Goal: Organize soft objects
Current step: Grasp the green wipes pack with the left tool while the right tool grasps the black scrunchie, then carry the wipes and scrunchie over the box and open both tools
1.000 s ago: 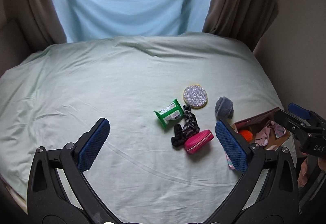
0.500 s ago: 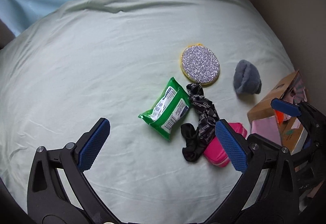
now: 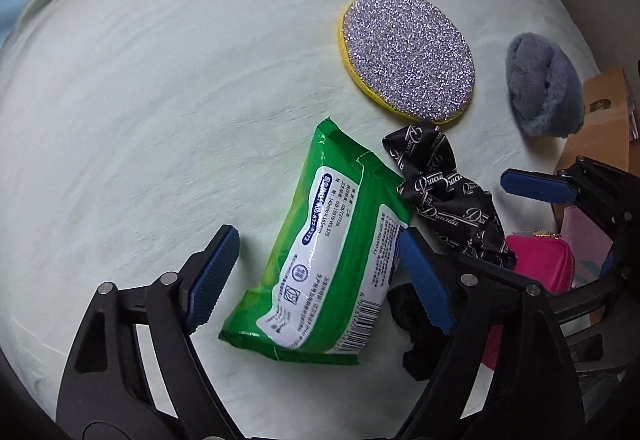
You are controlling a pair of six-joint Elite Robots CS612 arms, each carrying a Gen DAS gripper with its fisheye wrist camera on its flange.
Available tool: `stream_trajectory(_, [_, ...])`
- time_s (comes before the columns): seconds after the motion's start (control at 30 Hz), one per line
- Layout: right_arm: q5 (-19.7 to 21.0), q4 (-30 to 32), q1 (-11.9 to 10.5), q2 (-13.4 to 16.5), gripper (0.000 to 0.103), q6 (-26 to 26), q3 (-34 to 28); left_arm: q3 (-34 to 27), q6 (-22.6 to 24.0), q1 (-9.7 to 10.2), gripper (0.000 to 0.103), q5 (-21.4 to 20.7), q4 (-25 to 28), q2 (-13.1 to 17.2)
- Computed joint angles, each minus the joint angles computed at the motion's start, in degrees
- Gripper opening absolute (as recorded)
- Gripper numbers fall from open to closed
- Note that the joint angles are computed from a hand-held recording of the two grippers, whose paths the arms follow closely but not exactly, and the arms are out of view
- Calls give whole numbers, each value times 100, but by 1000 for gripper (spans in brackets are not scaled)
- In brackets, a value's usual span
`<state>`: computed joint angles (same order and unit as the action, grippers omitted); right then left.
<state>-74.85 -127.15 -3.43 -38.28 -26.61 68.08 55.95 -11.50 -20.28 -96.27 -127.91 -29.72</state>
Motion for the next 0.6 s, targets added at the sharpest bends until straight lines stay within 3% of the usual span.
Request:
stream_trajectory(0.23, [81,361,43,137,50,-410,-217,54,38,20,67,-226,-127,20])
stream_trajectory(0.3, [74,389,68,138,41,-553,-229,77,83,21,51,-367,-144,12])
stream_trajectory(0.6, [82,145,42,-4,34,-463,-39,266,-305,19,39,-305,-304,-129])
